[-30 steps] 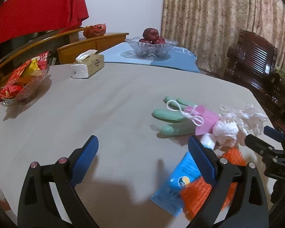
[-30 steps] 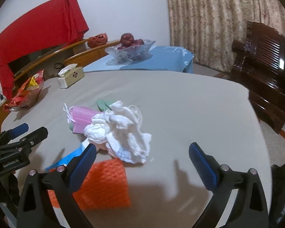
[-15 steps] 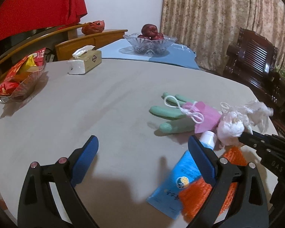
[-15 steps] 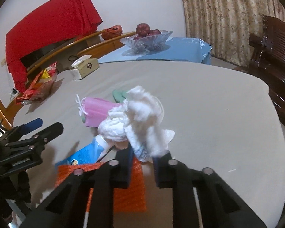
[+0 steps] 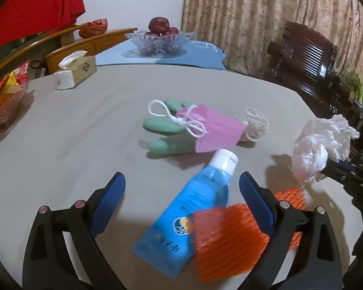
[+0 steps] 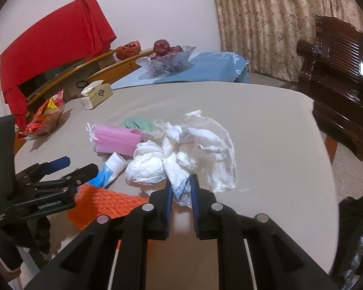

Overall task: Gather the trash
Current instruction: 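Grasp the white tissues with the right gripper while the left gripper grasps the blue tube, then carry the tissues and blue tube over the bin and release both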

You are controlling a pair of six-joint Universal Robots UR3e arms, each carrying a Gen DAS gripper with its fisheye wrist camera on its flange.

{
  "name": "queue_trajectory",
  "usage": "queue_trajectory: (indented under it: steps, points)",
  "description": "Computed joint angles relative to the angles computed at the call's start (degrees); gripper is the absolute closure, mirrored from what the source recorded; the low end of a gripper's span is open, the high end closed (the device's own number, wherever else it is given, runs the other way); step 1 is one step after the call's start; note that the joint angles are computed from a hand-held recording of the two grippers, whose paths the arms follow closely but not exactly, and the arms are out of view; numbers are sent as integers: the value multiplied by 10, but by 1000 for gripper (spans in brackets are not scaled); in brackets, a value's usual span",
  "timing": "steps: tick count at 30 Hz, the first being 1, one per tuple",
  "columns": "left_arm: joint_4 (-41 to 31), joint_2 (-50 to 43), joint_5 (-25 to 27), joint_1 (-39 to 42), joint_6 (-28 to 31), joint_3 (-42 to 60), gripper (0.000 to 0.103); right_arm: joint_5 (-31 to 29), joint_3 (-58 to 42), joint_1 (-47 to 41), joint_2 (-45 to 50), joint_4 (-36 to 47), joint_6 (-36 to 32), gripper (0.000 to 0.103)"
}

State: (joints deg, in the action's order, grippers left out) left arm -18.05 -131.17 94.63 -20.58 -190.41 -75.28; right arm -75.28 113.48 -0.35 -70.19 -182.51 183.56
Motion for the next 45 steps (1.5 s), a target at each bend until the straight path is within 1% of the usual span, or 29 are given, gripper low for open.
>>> queue_trajectory:
  steps: [4, 5, 6, 8, 11, 16, 17, 18, 19, 20, 23, 25, 30, 34, 39, 45]
  points:
    - [-29, -16, -13, -2, 2, 28, 11, 1, 25, -12, -16, -8, -7, 89]
    - [-36, -19, -15, -3, 1, 35, 13, 0, 28, -15, -17, -8, -7, 89]
    - [-48, -25, -17, -3, 0, 46, 18, 3, 36, -19, -21, -10, -8, 89]
    - [-70, -35, -21, -2, -3, 67, 24, 3, 38, -21, -20, -11, -7, 89]
    - [-106, -51, -28, 0, -6, 101, 30, 3, 44, -21, -18, -18, -7, 89]
    - [-140, -74, -22, -6, 0, 147, 32, 5, 51, -23, -19, -26, -7, 89]
    - [-152, -82, -15, -10, 3, 164, 38, 5, 51, -23, -19, -26, -7, 89]
    - [-155, -85, -14, -11, 7, 171, 49, 4, 51, -23, -19, -24, -8, 89]
    - [-153, -86, -19, -12, 11, 172, 57, 5, 51, -24, -20, -24, -8, 89]
    - [-154, -86, -21, -13, 14, 174, 61, 7, 55, -26, -22, -25, -8, 89]
    - [-131, -72, -41, -8, 7, 146, 65, 9, 65, -30, -33, -29, -12, 89]
    - [-113, -54, -48, -7, -1, 119, 66, 12, 72, -35, -42, -29, -14, 89]
    - [-66, 3, -45, -19, -3, 52, 69, 22, 99, -48, -79, -29, -15, 89]
    - [-31, 32, -45, -26, -18, 21, 70, 28, 121, -57, -116, -25, -18, 89]
    - [10, 44, -30, -43, -19, 19, 70, 36, 155, -78, -170, -27, -27, 89]
    - [4, 50, -24, -55, -23, 55, 70, 48, 171, -102, -222, -8, -32, 89]
